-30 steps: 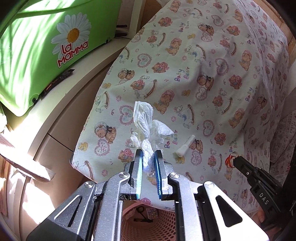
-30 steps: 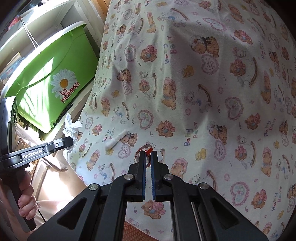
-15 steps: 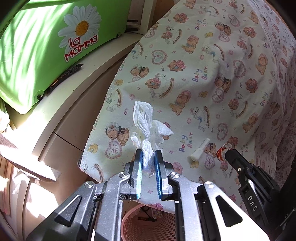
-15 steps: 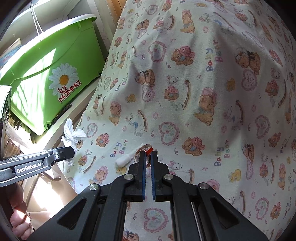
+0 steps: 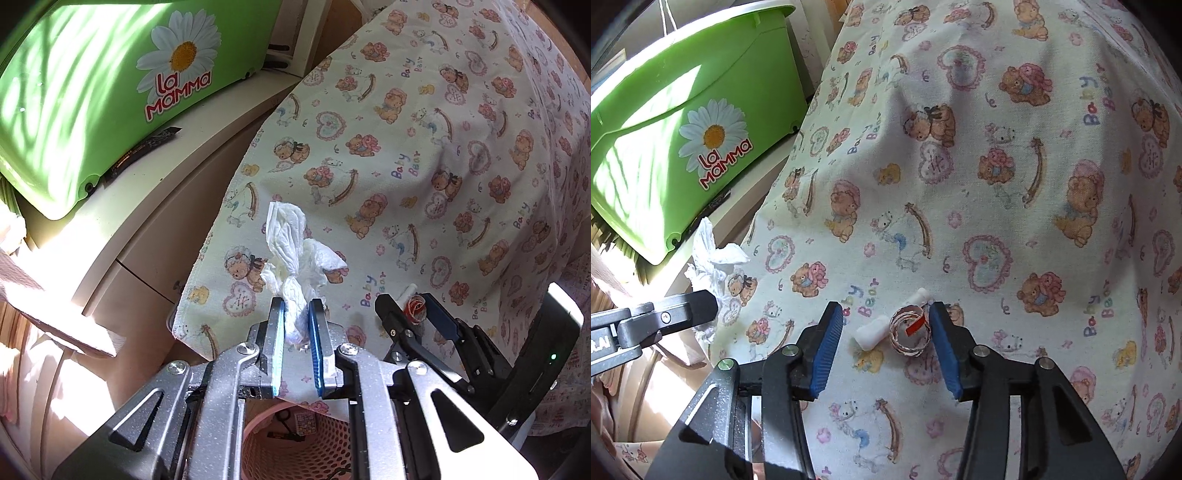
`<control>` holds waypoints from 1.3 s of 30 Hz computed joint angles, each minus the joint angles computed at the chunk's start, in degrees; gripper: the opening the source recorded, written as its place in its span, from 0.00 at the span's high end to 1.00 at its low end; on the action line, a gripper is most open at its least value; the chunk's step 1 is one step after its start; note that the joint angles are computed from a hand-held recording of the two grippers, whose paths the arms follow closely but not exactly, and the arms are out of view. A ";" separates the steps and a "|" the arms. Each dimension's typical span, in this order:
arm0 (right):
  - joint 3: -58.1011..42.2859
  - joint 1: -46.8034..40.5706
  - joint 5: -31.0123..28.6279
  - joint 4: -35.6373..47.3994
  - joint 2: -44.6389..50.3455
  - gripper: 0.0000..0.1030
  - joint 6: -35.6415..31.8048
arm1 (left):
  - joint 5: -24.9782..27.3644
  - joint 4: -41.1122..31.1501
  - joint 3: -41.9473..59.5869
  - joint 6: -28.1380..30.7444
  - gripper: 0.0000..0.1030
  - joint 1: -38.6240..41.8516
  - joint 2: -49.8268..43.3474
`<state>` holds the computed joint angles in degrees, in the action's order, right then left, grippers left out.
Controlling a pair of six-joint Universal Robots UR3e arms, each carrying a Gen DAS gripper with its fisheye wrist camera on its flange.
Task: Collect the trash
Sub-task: 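Lift the tissue with the left tool while the right tool picks up the roll and white tube, then carry the tissue, roll and tube over the pink basket with both tools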
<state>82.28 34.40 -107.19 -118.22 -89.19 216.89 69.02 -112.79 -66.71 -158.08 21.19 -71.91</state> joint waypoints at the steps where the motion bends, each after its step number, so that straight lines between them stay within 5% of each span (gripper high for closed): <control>1: -1.71 0.96 -1.79 1.45 1.58 0.47 0.58 | 0.07 0.05 0.04 0.11 0.88 0.08 0.00; 8: -6.54 5.16 -10.50 5.45 6.82 0.48 1.85 | 0.33 0.04 -0.03 0.50 0.88 0.43 0.32; 11: -4.07 4.37 -9.10 4.01 4.55 0.71 1.99 | 0.61 0.37 -0.32 0.18 0.88 0.05 0.48; 16: 7.15 -3.07 4.54 -4.04 -6.61 0.86 -0.76 | 0.98 1.09 -1.06 -0.15 0.88 -0.77 0.88; 20: 16.09 -11.20 17.78 -9.28 -17.54 0.86 -3.76 | 1.14 1.20 -1.48 0.17 0.88 -1.43 1.42; 25: 20.22 -18.15 25.98 -6.94 -27.30 0.86 -6.21 | 1.30 1.28 -2.02 0.69 0.88 -2.14 2.27; 39: 14.36 -6.32 12.90 1.34 -27.40 0.86 -7.09 | 0.65 -0.50 -4.38 4.66 0.88 -2.82 7.27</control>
<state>96.64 28.08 -94.29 -116.87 -116.59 209.80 69.67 -113.29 -71.09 -153.42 18.37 -64.64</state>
